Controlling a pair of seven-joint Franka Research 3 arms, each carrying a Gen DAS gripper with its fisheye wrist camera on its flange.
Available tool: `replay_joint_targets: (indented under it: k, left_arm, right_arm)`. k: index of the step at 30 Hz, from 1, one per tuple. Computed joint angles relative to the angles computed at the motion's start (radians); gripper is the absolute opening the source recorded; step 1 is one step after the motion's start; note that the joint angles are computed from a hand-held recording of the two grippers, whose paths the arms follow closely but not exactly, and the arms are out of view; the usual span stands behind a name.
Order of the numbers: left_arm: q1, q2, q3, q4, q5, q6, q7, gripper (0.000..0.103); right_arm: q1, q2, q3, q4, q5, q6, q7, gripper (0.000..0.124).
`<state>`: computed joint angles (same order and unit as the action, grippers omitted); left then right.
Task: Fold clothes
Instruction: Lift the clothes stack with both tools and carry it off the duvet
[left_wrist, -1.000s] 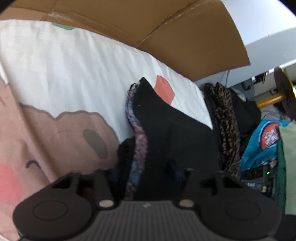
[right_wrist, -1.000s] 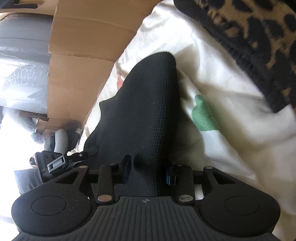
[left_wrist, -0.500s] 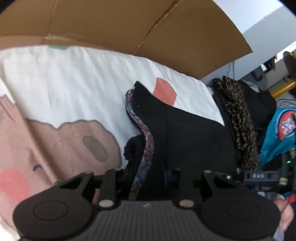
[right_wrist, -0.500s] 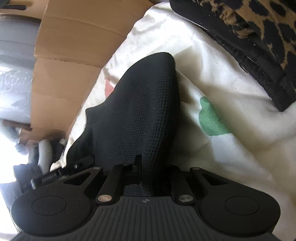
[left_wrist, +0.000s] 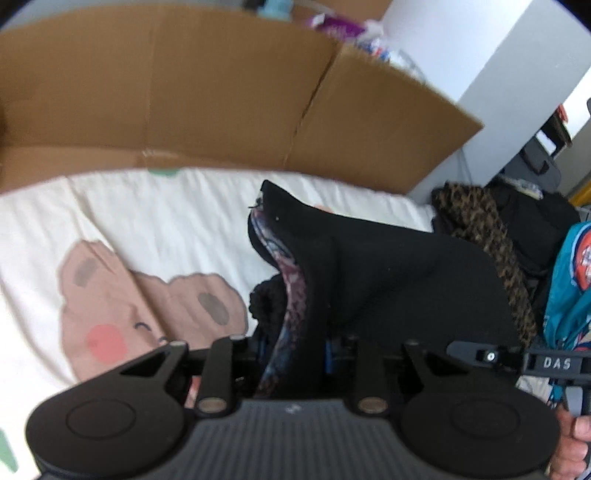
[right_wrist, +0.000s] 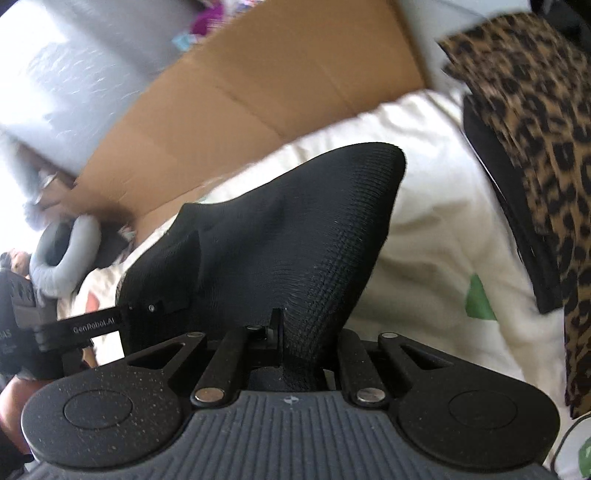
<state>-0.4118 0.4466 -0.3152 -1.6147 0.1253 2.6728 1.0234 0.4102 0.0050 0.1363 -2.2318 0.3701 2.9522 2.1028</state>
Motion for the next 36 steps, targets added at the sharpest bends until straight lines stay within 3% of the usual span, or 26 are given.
replay_joint_targets:
  k: [6, 14, 21, 36]
  left_arm:
    - [-0.040, -0.141, 0.047, -0.052, 0.092, -0.009, -0.134, 0.029]
    - [-0.072, -0.249, 0.048, 0.017, 0.232, -0.108, -0.283, 0.029]
    - [-0.105, -0.291, 0.029, 0.122, 0.330, -0.237, -0.391, 0.029]
    - [-0.195, -0.302, -0.011, 0.353, 0.477, -0.428, -0.520, 0.029]
  right_arm:
    - [-0.002, -0.075, 0.001, 0.030, -0.022, -0.034, -0.042, 0.007]
    - [-0.039, -0.155, 0.026, 0.143, -0.183, -0.142, 0.028, 0.007]
    - [-0.066, -0.201, 0.052, 0.285, -0.324, -0.305, 0.082, 0.007]
    - [-0.086, -0.285, 0.068, 0.530, -0.388, -0.554, 0.026, 0.007]
